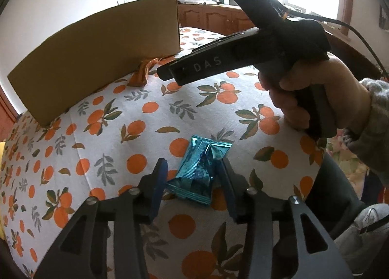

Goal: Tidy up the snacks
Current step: 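Close the left gripper on the teal bar while the right grasps the copper-foil candy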

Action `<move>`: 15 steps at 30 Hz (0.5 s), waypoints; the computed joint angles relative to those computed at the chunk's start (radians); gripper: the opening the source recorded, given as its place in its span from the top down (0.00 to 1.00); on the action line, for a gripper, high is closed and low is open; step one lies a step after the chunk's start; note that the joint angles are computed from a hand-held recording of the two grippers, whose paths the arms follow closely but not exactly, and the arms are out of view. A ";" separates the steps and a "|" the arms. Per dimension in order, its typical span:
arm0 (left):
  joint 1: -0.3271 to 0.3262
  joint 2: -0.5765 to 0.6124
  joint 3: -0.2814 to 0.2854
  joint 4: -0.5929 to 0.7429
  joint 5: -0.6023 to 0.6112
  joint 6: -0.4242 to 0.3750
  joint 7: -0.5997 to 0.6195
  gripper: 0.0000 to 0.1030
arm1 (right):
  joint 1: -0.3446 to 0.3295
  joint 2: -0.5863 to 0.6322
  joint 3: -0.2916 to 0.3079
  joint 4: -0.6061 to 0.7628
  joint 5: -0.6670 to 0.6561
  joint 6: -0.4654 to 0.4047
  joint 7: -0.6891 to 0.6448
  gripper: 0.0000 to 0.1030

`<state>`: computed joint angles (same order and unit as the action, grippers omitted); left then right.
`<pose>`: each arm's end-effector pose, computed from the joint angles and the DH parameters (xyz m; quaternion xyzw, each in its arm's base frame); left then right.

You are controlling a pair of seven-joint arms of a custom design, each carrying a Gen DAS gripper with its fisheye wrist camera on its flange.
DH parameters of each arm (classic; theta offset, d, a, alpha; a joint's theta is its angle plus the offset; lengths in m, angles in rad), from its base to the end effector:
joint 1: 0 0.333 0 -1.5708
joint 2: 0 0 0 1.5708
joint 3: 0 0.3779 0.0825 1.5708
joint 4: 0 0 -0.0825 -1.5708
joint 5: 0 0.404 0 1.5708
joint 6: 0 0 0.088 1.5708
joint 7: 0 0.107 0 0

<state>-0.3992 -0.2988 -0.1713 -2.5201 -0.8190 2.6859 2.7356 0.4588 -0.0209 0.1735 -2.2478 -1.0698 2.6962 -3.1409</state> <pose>0.3978 -0.2318 0.4742 -0.2313 0.9201 -0.3043 0.0850 0.4353 0.3557 0.4618 -0.6368 0.6716 -0.2440 0.2895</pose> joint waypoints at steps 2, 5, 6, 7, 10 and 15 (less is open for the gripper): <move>0.002 0.006 0.001 0.009 0.002 -0.013 -0.007 0.57 | 0.000 -0.001 0.000 0.000 -0.003 0.000 0.004 0.29; -0.007 0.010 0.002 0.010 -0.020 -0.002 0.018 0.68 | 0.000 -0.001 0.000 0.000 -0.004 -0.002 0.005 0.29; -0.005 0.012 0.000 0.012 -0.018 -0.004 0.016 0.68 | 0.000 -0.001 0.000 0.000 -0.004 -0.002 0.005 0.29; -0.001 0.015 -0.006 0.016 -0.009 -0.004 0.001 0.69 | 0.000 -0.001 0.000 -0.001 -0.003 -0.001 0.004 0.29; -0.005 0.019 -0.003 0.019 -0.038 0.035 -0.002 0.70 | 0.001 -0.002 0.001 -0.001 0.002 -0.002 -0.002 0.29; -0.001 0.024 0.043 0.044 -0.163 0.043 0.048 0.70 | 0.002 0.002 0.000 0.003 0.011 -0.001 -0.016 0.30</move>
